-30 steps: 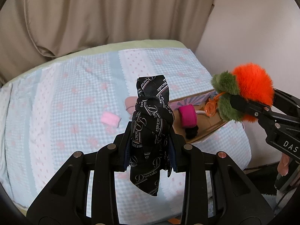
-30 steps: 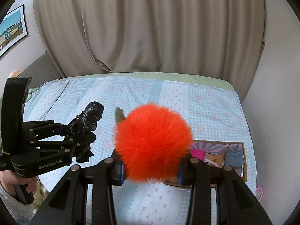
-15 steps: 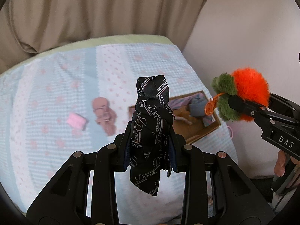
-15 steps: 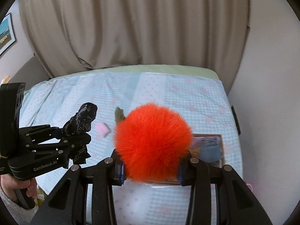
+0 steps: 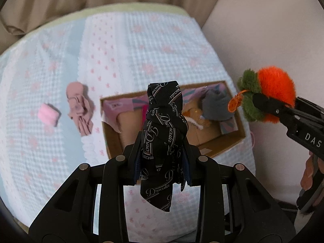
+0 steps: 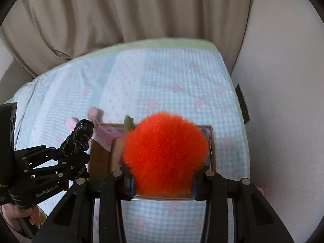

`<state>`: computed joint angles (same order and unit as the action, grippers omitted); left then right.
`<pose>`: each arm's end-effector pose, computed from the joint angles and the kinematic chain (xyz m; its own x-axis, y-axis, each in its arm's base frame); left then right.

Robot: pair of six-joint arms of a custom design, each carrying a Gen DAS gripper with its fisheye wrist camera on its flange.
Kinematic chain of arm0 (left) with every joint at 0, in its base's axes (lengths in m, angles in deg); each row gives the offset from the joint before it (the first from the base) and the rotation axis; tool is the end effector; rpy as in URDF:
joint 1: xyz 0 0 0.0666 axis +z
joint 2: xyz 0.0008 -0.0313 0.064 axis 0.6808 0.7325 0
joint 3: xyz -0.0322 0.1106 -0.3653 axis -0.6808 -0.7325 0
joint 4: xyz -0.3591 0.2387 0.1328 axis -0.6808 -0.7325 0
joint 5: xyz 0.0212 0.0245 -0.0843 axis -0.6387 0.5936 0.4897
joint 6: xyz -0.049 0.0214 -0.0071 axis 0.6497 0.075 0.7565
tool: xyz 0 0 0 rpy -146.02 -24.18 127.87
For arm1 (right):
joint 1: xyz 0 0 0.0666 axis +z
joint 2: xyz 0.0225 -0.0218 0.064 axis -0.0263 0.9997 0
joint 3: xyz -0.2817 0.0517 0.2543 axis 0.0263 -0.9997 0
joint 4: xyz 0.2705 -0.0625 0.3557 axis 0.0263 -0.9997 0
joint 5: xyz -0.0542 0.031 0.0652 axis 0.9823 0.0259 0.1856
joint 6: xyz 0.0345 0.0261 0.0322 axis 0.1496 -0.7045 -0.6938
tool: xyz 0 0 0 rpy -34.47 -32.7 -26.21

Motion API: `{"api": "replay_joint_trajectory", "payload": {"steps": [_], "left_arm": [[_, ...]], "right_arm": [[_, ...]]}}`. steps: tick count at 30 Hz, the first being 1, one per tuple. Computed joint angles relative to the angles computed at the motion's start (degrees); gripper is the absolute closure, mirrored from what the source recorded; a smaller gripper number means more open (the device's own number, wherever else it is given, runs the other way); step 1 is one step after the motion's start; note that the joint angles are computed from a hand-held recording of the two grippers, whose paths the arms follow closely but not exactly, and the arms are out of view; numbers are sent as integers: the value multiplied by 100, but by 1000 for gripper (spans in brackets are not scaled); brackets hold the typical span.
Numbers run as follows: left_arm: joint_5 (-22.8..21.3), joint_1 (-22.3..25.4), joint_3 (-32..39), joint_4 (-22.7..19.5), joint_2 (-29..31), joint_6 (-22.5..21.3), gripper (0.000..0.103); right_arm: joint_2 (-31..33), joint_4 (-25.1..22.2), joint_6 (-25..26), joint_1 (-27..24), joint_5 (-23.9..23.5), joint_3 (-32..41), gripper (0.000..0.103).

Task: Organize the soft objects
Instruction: 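Carry the black cloth and orange pompom into the box and release both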

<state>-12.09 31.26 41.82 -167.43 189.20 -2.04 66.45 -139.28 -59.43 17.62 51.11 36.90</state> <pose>0.6218 -0.1397 0.4890 -0.8666 0.3766 -0.3273 0.4598 0.8574 -0.2311 0.5615 0.1903 0.5644 -0.9153 0.1401 -0.3777 0.1209 0.9899 0.0741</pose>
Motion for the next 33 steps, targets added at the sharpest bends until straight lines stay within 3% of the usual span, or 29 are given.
{"api": "replay_joint_trajectory", "payload": {"steps": [9, 19, 21, 22, 23, 24, 25, 26, 27, 33], "left_arm": [[-191, -401, 42, -238, 520, -153, 74], [-497, -813, -184, -400, 790, -513, 74], [-574, -824, -213, -369, 775, -546, 68], [-654, -834, -200, -357, 779, -566, 58], [-694, -836, -173, -368, 781, -603, 31], [-722, -834, -141, -371, 775, -636, 13], [-746, -825, -121, -356, 754, -647, 1], [-752, -798, -155, -265, 680, -636, 0], [-716, -766, -229, -145, 585, -618, 0], [-747, -555, -129, -260, 528, -502, 0]], "right_arm": [[247, 28, 48, -412, -682, -495, 66], [298, 175, -243, -713, -1424, -1059, 66], [307, 188, -243, -731, -1530, -1067, 64], [313, 195, -228, -730, -1529, -1058, 63], [336, 180, -205, -723, -1525, -1020, 57], [353, 183, -181, -718, -1550, -998, 51], [348, 209, -177, -717, -1614, -998, 35], [341, 253, -186, -718, -1653, -1014, 12], [305, 311, -220, -713, -1664, -1056, 2], [75, 483, -353, -674, -1641, -1364, 0]]}}
